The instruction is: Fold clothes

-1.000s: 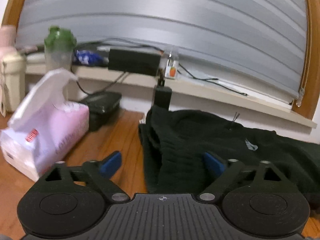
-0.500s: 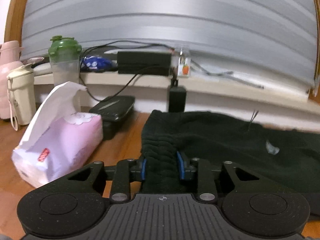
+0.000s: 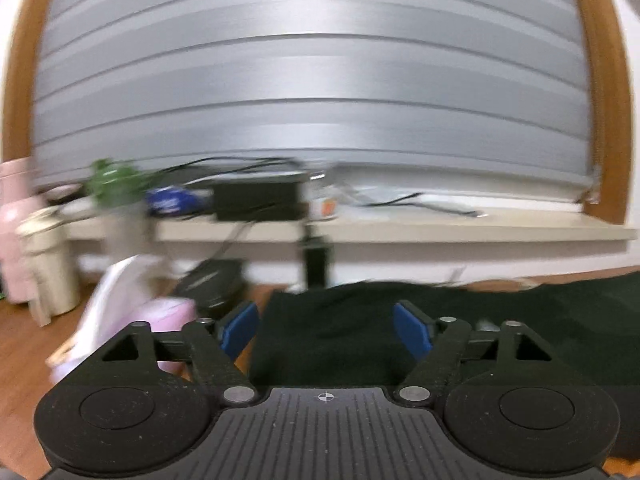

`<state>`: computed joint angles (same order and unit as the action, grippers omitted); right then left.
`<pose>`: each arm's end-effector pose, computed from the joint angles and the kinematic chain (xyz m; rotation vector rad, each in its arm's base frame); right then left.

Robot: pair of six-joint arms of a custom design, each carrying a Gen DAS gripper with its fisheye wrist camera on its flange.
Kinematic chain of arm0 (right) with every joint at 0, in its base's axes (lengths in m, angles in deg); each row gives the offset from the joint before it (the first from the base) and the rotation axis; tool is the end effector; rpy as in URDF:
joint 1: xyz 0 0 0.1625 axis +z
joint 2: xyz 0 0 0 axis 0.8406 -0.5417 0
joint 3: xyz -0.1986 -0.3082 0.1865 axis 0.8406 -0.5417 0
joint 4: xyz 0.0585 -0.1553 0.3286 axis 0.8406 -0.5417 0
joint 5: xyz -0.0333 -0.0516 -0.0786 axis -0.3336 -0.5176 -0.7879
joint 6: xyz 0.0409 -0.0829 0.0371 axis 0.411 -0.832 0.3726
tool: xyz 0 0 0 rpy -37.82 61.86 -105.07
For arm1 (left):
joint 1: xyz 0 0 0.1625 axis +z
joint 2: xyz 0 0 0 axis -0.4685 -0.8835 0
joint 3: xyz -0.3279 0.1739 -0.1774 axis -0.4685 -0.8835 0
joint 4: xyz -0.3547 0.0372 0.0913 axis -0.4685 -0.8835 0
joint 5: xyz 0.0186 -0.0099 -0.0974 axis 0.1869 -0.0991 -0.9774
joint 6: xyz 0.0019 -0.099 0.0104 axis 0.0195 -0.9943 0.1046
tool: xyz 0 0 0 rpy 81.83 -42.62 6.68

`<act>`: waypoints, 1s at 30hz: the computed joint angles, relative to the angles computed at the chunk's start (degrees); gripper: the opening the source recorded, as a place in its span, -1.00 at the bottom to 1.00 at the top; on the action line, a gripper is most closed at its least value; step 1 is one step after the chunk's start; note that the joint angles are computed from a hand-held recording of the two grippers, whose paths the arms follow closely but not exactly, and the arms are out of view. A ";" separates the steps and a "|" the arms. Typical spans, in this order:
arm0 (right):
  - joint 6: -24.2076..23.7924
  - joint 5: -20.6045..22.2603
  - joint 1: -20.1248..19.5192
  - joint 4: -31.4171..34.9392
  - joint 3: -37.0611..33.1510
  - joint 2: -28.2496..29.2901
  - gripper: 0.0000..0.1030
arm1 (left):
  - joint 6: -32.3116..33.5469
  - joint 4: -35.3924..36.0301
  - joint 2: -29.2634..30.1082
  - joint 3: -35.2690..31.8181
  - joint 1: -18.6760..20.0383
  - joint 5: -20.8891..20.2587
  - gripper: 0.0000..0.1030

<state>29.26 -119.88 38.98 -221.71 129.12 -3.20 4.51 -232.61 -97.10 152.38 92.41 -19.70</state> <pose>0.2210 -0.6844 0.0941 1.3083 -2.4531 1.1094 -0.0332 -0.5295 0.4098 0.5313 1.9503 -1.4171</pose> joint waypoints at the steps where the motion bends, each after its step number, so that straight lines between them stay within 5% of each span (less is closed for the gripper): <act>1: -0.50 -0.60 -0.11 -1.53 0.37 -0.35 0.04 | -0.39 1.66 1.01 -1.04 -0.05 -1.22 0.53; 11: 2.57 -10.15 -1.33 -1.98 -9.01 3.79 0.04 | 1.31 22.85 18.63 -20.61 1.17 -13.37 0.58; 18: 1.27 -11.00 -2.48 0.15 -7.43 2.60 0.04 | 4.54 45.13 29.12 -39.27 3.25 -12.77 0.53; 19: 1.42 -10.66 -2.61 0.28 -7.42 2.56 0.04 | 4.15 47.74 29.94 -41.10 3.63 -13.06 0.36; 20: 1.54 -10.28 -2.71 0.38 -7.64 2.70 0.05 | 3.50 48.07 30.31 -41.78 3.87 -13.58 -0.23; 21: 1.54 -9.75 -2.91 0.22 -7.44 2.63 0.05 | 2.72 47.23 30.44 -41.85 4.04 -14.20 -0.53; 24: 1.43 -8.53 -3.30 -0.89 -6.15 2.18 0.05 | 1.79 39.63 30.66 -40.29 4.15 -15.30 -0.79; 25: 1.51 -8.30 -3.33 -1.41 -5.66 2.06 0.05 | 2.71 37.06 31.26 -40.10 3.92 -13.95 -0.76; 27: 1.55 -7.80 -3.52 -2.38 -4.70 1.77 0.05 | 4.81 33.91 32.72 -40.29 3.40 -9.98 -0.29; 29: 1.49 -7.53 -3.63 -3.15 -3.98 1.58 0.05 | 6.50 29.43 33.96 -40.17 3.11 -6.42 0.53; 30: 1.45 -7.40 -3.67 -3.53 -3.52 1.43 0.05 | 5.34 27.20 34.15 -40.27 3.28 -5.89 0.58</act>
<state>30.71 -127.28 35.31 -225.24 125.60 -1.77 9.85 -205.42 -62.95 112.11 95.68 -25.59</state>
